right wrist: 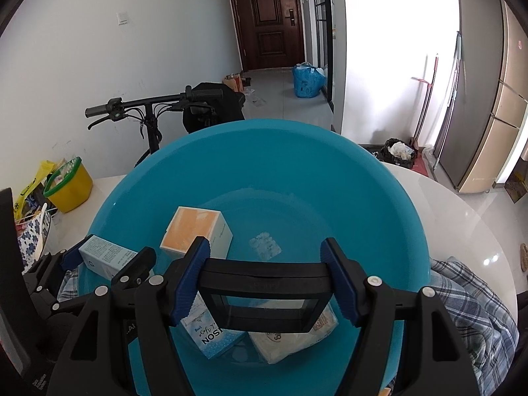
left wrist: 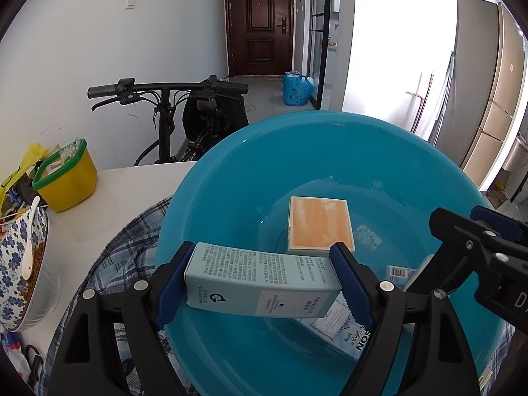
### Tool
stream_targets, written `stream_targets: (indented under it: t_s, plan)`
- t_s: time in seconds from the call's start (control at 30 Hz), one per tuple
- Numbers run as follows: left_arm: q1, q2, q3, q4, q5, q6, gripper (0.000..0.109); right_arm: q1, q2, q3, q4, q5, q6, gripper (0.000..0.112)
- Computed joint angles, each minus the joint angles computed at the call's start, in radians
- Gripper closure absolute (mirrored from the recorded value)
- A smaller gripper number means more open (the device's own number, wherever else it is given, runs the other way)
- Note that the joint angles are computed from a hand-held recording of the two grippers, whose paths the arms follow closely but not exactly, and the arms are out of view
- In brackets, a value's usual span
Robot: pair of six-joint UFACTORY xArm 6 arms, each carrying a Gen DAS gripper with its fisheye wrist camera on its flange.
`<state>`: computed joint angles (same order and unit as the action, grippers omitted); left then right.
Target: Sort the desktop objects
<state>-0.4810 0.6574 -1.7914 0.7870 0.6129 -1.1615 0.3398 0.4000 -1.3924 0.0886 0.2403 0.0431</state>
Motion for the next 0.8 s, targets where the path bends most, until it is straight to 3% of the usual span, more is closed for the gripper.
stream_targets:
  t_s: [0.8]
  plan:
    - [-0.003, 0.015, -0.014, -0.061, 0.011, 0.078, 0.025, -0.009, 0.051, -0.053, 0.057, 0.061, -0.045, 0.044]
